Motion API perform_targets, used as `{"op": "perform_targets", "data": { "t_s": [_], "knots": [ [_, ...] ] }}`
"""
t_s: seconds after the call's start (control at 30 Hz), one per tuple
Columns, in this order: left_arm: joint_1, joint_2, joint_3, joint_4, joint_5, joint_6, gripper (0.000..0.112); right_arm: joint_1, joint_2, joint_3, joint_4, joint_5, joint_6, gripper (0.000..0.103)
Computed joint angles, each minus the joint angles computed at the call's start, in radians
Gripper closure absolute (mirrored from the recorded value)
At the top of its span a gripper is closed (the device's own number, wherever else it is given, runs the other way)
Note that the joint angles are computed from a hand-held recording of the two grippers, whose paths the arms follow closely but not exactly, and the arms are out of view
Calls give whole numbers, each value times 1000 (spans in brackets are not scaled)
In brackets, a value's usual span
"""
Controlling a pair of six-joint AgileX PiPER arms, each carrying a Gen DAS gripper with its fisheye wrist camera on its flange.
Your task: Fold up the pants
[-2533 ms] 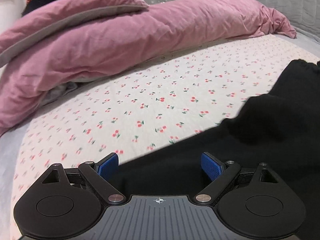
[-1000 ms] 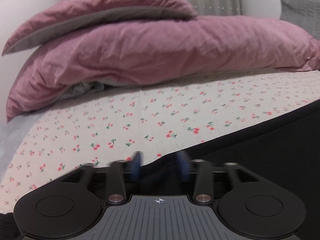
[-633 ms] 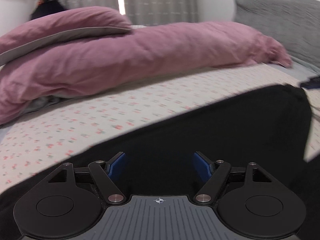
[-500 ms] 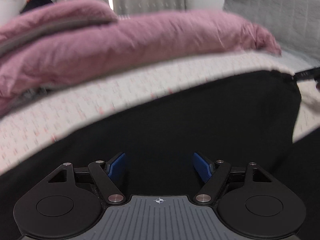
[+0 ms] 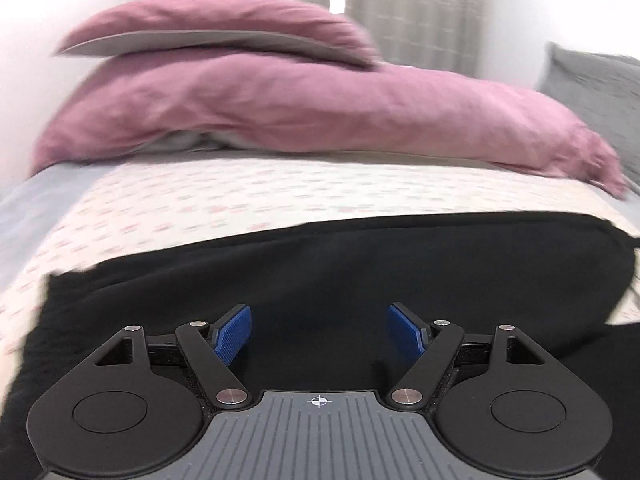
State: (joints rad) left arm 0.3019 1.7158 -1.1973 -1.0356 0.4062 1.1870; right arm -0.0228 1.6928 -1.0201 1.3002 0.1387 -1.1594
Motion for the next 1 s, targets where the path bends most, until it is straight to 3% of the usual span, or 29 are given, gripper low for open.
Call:
{"op": "perform_targets", "data": {
  "t_s": [0.07,0.17,0.3,0.43,0.57,0.67,0.73,0.9,1.0],
  "knots": [
    [43,11,10,-10,-14,-7,35,30,-25,20,25,19,-17,36],
    [109,40,27,-62,25,46,35,71,-32,35,109,61,-74,34],
    [138,4,108,-213,3,249,35,171,-48,44,-49,50,95,34],
    [155,-87,215,-364,-3,401,34,284,-142,127,9,92,-32,29],
    [175,-196,315,-421,99,521,33,396,-221,220,133,163,-266,31],
    [172,-276,407,-456,197,613,33,468,-225,258,209,195,-402,36],
    [129,-312,464,-473,213,670,33,506,-197,253,218,195,-446,36],
    [-1,-340,571,-466,169,837,33,558,-153,254,27,97,-372,39],
    [-5,-366,637,-446,160,903,33,502,-215,303,-142,129,-229,38]
  ]
}}
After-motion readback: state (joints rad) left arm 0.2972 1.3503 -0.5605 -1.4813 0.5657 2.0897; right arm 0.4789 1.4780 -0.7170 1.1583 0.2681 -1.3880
